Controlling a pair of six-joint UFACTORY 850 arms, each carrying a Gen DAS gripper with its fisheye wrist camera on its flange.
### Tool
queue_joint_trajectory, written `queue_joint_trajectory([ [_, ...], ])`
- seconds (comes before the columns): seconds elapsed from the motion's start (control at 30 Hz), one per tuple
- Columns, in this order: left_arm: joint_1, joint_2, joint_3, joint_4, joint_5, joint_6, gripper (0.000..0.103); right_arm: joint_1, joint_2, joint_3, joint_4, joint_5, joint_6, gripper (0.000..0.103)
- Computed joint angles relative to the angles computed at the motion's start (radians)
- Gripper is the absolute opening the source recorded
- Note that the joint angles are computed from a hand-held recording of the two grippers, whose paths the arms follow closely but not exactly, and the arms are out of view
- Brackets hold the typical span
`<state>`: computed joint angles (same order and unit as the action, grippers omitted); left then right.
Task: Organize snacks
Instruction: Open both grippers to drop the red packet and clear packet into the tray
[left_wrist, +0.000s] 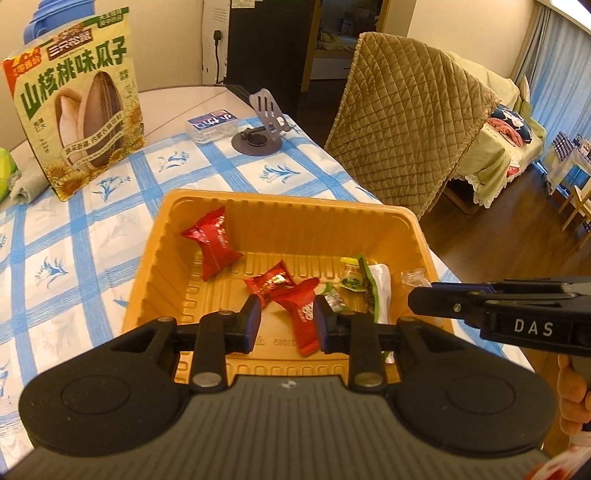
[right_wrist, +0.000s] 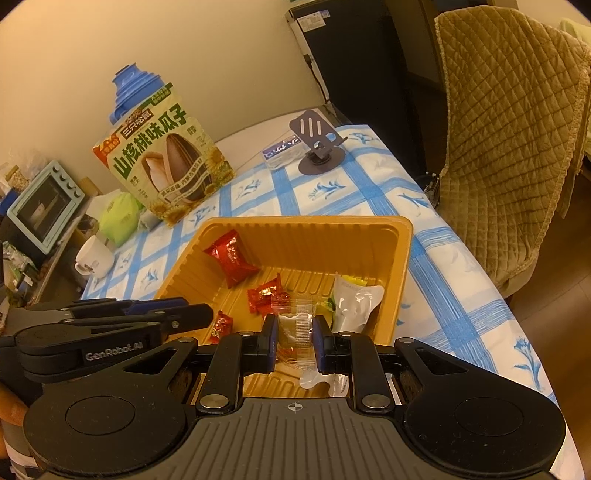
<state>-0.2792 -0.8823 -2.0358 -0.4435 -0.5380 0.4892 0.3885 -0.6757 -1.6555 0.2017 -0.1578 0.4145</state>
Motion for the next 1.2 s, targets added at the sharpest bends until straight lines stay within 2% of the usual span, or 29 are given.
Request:
queue_joint_trajectory([
  [0.17, 0.013, 0.010, 0.009, -0.012, 0.006, 0.012, 0.028, 0.005, -0.026, -0.040, 0.017, -0.021, -0.029, 0.020],
  [0.47, 0.033, 0.022, 0.025, -0.006, 0.012, 0.004, 0.028, 0.014, -0.093, -0.138, 0.159, -0.064, -0.177, 0.020],
  [0.73, 0.050, 0.040, 0.051, -0.008, 0.027, -0.001, 0.033, 0.027, -0.158, -0.235, 0.143, -0.078, -0.134, 0.021],
  [0.77, 0.052, 0.044, 0.057, -0.008, 0.030, -0.002, 0.033, 0.027, -0.161, -0.240, 0.159, -0.073, -0.140, 0.023],
  [0.83, 0.056, 0.051, 0.067, -0.012, 0.034, 0.000, 0.035, 0.028, -0.160, -0.239, 0.167, -0.059, -0.141, 0.040],
  [0.87, 0.058, 0.054, 0.071, -0.012, 0.035, -0.001, 0.037, 0.029, -0.156, -0.233, 0.145, -0.046, -0.116, 0.054],
  [0.93, 0.062, 0.064, 0.085, -0.021, 0.041, 0.006, 0.042, 0.032, -0.150, -0.226, 0.066, -0.030, -0.034, 0.058],
  [1.03, 0.064, 0.082, 0.111, -0.047, 0.052, 0.031, 0.051, 0.036, -0.147, -0.231, -0.093, -0.054, 0.140, 0.060],
  [1.1, 0.064, 0.093, 0.127, -0.058, 0.059, 0.045, 0.054, 0.039, -0.135, -0.215, -0.199, -0.055, 0.254, 0.068],
  [1.2, 0.062, 0.110, 0.150, -0.066, 0.071, 0.057, 0.058, 0.041, -0.114, -0.186, -0.313, -0.061, 0.373, 0.073],
])
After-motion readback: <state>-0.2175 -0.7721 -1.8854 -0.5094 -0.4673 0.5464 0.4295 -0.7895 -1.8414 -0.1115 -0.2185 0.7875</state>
